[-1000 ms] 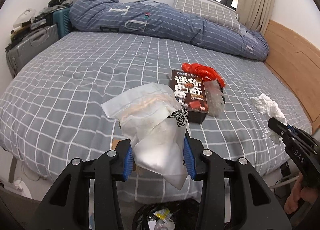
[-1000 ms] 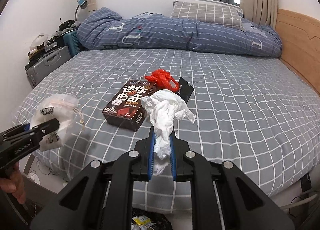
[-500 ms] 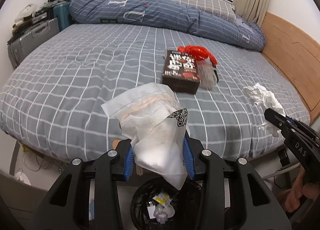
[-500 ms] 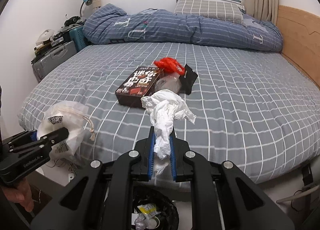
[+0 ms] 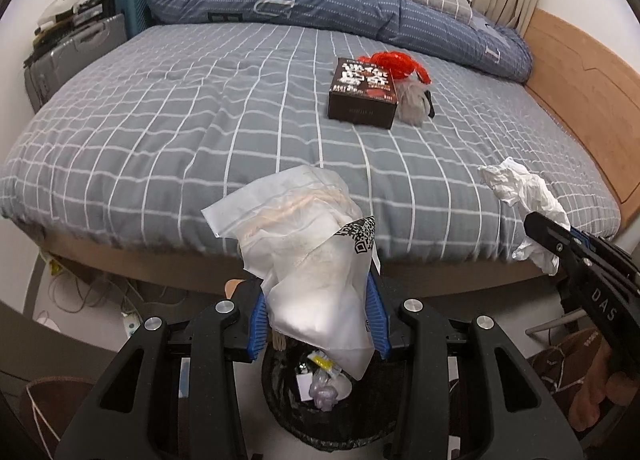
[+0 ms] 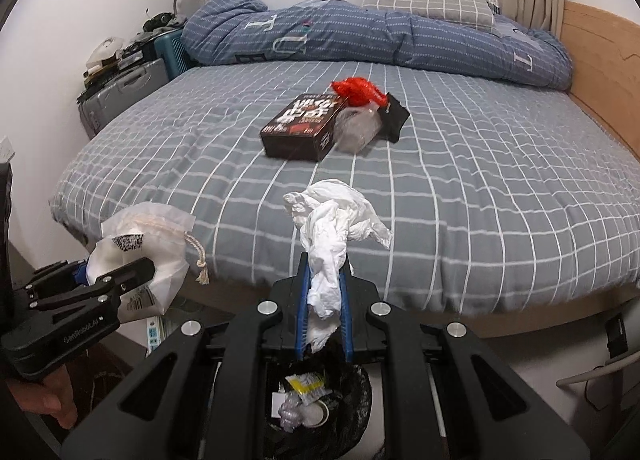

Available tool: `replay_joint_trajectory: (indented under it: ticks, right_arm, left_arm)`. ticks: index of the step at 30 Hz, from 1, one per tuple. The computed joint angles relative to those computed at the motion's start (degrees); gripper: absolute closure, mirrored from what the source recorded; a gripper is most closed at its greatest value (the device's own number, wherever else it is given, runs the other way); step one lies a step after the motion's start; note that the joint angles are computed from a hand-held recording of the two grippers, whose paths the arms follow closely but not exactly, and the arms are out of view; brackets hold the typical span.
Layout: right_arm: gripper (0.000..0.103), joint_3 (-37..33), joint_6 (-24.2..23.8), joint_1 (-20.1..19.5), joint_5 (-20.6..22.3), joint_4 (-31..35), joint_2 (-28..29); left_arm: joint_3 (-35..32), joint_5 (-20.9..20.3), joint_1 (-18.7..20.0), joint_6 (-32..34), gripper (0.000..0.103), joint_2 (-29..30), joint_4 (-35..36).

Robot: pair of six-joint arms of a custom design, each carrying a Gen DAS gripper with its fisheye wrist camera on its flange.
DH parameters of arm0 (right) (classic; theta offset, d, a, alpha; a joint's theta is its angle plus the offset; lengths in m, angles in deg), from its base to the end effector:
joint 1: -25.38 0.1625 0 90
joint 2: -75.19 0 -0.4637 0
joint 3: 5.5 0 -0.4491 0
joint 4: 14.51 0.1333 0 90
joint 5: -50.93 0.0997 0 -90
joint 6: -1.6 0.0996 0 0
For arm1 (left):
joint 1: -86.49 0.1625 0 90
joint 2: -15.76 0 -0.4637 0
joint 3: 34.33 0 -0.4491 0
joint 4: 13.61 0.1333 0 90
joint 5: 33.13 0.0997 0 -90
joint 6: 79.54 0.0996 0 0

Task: Collect trash
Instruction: 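Carry the drawstring bag and tissue off the bed over the trash bin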

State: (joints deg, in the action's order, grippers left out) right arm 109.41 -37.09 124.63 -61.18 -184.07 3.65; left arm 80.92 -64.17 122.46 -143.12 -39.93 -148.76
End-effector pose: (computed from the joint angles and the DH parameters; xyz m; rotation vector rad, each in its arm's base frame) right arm 0.1923 -0.5849 0.2783 0.8820 -2.3822 0.6753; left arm -0.3351 -0.5133 0.0838 -0.0270 2.2467 -0.9370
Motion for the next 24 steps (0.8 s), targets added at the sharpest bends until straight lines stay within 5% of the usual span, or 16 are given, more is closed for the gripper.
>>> replay_joint_trajectory:
  ticks: [10, 24]
  right_arm:
    - [0.091, 4.53, 1.95, -0.28, -2.54, 2.02, -2.21]
    - [0.091, 4.67, 4.45, -2.99, -7.48, 6.01, 2.5]
  left_arm:
    - [2.84, -3.33, -1.19, -4.06, 0.063, -0.96, 2.92]
    - [2.82, -6.39, 3.67, -2.47, 0.063, 1.63, 2.02]
